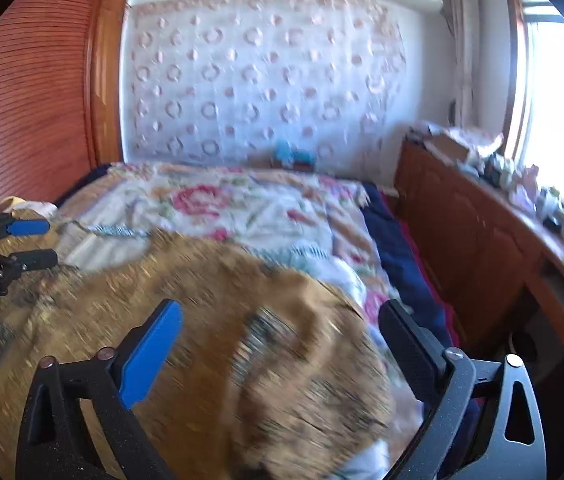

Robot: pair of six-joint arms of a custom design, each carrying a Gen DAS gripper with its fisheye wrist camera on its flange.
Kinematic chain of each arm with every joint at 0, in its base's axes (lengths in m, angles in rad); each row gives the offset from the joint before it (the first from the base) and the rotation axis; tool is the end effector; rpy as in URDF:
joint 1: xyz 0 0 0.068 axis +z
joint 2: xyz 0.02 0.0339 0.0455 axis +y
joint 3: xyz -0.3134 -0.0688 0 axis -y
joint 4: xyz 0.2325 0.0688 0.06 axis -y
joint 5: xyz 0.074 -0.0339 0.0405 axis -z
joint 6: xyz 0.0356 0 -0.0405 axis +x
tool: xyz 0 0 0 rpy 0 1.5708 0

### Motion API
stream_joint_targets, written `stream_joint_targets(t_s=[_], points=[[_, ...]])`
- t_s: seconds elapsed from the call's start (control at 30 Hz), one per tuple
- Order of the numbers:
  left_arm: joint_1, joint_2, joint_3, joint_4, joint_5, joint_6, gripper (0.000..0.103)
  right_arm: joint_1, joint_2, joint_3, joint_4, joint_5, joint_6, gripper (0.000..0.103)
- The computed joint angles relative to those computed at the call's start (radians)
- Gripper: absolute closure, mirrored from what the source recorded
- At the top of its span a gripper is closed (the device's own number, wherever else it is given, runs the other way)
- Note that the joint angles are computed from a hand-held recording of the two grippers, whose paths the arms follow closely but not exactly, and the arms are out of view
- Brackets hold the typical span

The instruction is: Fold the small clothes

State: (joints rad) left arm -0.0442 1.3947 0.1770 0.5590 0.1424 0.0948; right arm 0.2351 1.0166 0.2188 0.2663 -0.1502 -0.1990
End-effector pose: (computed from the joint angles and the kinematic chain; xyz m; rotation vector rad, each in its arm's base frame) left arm 0.1878 -0.0134 0.1578 0.2320 2.2127 -0.1309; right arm 0.1490 0.0412 0.2001 -0.5402 2.0301 0.1796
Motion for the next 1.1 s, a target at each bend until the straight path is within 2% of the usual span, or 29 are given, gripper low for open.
stream_joint_targets(t_s=[0.1,0.23,0.37,0.53,0.57,0.73,0.83,0.87,1.0,1.1], points=[[-0.082,0.024,0.019,-0.027,-0.024,-0.023,0.025,-0.172,0.035,0.027,-0.083,-0.112,-0.071,0.018],[-0.192,0.098,0.062,-0.074,-0.085,-0.051,0.025,-0.314,0.11,0.052,-0.157,-0.177,-0.149,0.022],[-0.243,0.181,0.096,-0.089,-0.108,-0.077,0.025,-0.343,0.194,0.082,-0.19,-0.2,-0.137,0.022],[-0.291,0.209,0.124,-0.144,-0.127,-0.103,0.025,-0.315,0.275,0.127,-0.22,-0.186,-0.11,0.022],[-0.301,0.214,0.132,-0.162,-0.127,-0.11,0.024,-0.364,0.289,0.155,-0.264,-0.22,-0.148,0.024],[-0.315,0.218,0.143,-0.176,-0.139,-0.099,0.02,-0.386,0.356,0.274,-0.389,-0.281,-0.165,0.035],[-0.321,0.214,0.142,-0.181,-0.145,-0.105,0.019,-0.447,0.416,0.33,-0.435,-0.351,-0.228,0.051],[-0.318,0.218,0.145,-0.18,-0.143,-0.104,0.019,-0.467,0.409,0.336,-0.465,-0.373,-0.262,0.063],[-0.308,0.232,0.147,-0.169,-0.146,-0.105,0.019,-0.465,0.346,0.309,-0.442,-0.312,-0.312,0.09],[-0.303,0.238,0.15,-0.166,-0.144,-0.106,0.019,-0.477,0.309,0.3,-0.435,-0.3,-0.343,0.094]])
